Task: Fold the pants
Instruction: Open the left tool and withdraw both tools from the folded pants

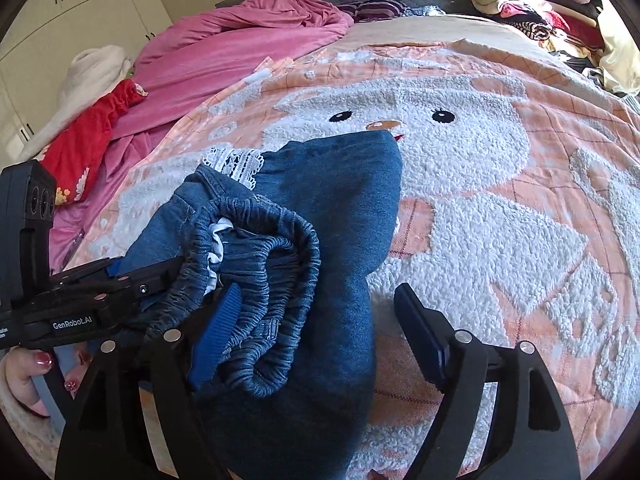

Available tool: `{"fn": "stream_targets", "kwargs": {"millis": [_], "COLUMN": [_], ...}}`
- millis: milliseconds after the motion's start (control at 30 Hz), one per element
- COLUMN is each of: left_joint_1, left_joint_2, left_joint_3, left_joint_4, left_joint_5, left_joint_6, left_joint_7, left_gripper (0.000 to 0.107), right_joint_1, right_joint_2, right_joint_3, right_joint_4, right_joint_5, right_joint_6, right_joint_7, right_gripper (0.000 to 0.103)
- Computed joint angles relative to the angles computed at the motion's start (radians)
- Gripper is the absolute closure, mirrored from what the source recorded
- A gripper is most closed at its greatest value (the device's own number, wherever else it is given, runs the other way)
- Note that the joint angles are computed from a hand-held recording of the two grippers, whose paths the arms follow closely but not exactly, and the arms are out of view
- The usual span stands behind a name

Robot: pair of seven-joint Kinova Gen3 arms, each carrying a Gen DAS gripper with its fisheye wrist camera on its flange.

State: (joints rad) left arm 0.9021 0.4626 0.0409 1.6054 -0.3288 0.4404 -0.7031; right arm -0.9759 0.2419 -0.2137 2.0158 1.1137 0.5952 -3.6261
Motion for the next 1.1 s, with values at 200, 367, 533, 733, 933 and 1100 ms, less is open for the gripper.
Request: {"fn": "stream_targets", "kwargs": {"millis": [200,367,533,733,933,1100], "left_joint_1": [0.018,0.038,0.067,0.101,0.109,0.107], "left_joint_2": [-0.017,-0.039,-0.071,-0.11,-0.162,-0.206], "left_joint_3": [-0.01,-0.019,-0.031,-0.032,-0.004,0.034], "left_joint_4": [0.001,0.011,0.032,0.06,0.108,0.147], "left_joint_5": [-0.027,-0.066,-0.128,-0.226,-0.319,-0.395], "left_joint_6": [0.02,0.029,0.031,0.048,0.053,0.064], "left_joint_7": [0.021,0.062,0.125,0.223,0.32,0.402], "left_gripper": [0.031,0.024,0.014,0.014,0.014,0.014], "right_joint_1": [-0.021,-0.037,-0.058,-0.089,-0.139,-0.186], "right_joint_2": [-0.013,-0.04,-0.059,-0.076,-0.076,-0.076], "right_joint_3": [-0.015,-0.038,-0.074,-0.114,-0.148,-0.17], "right_joint_4": [-0.011,0.003,-0.005,-0.02,-0.052,-0.07], "right_joint_5": [-0.04,-0.03,-0.046,-0.058,-0.063,-0.063], "right_joint_6": [0.072,0.117,0.208,0.307,0.423,0.503], "right_joint_7": [0.016,-0.025,-0.036,-0.05,-0.059,-0.084], "right_gripper": [0.014,0.01,0.007,0.005,0.005,0.005]}}
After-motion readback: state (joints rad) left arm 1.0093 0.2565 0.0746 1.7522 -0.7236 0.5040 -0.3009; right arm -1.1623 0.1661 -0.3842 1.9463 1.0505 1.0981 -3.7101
